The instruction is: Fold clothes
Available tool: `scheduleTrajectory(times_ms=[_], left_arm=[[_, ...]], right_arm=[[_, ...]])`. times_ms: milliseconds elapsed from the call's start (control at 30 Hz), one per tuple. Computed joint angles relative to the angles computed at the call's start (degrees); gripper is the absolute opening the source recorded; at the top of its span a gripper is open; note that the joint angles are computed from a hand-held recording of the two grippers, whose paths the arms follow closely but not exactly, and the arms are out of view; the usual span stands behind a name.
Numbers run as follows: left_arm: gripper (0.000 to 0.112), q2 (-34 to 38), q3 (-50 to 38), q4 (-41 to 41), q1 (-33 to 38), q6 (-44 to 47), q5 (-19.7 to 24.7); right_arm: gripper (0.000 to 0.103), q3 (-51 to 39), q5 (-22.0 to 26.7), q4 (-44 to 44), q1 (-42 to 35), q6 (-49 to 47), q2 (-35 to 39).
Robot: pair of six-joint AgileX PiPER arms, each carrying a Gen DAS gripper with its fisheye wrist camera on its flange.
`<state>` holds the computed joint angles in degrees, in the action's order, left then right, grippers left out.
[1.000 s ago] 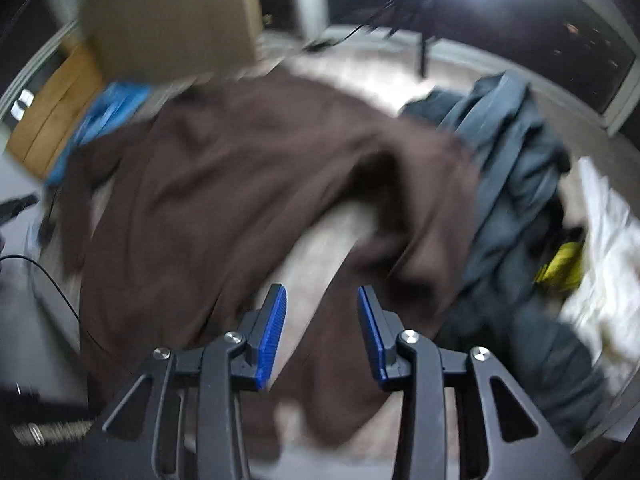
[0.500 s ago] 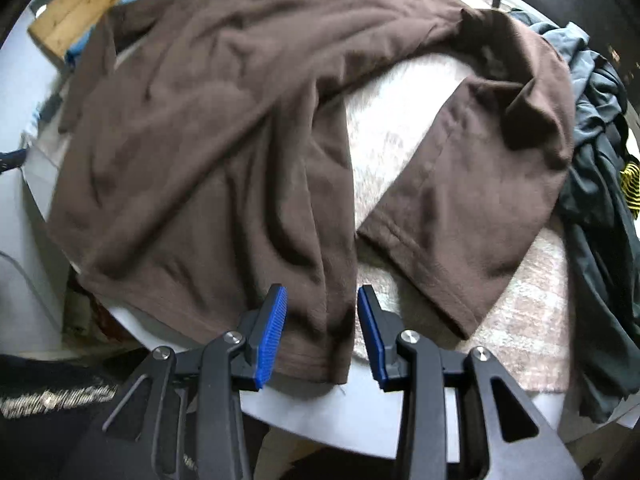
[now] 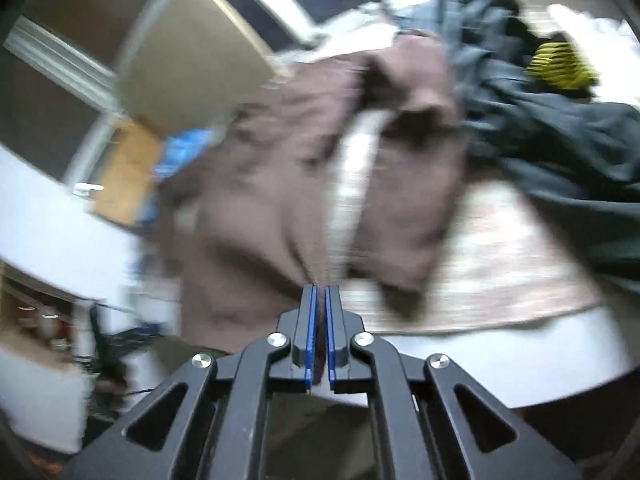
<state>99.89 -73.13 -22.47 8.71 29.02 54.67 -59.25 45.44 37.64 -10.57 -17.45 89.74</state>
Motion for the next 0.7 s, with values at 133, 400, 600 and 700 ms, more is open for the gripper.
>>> scheduleTrajectory(times_ms=[133,400,600,700], left_arm=[[0.024,3.58,-2.84,2.11,-3.0,-3.17,-1.4],[0.024,6.19,-5.55,4.88,-3.57,-6.68,-1.01],[0.024,8.33,-7.82,4.42,-2.49,-6.73,1.37],[0.024,9.26,-8.8,3.71,-3.77,-6.47,0.96]], right_arm=[[0.002,-1.83,-1.15,-6.74,1.15,3.42,2.59],[0.012,0.57,1.85,-5.02,-0.44,-3.5,0.98],[0.033,-0.42,0.25,-13.1,6.83,1.32,4.53],[0.033,-0.4,-1.23,-17.57,9.81,4.05,6.23]])
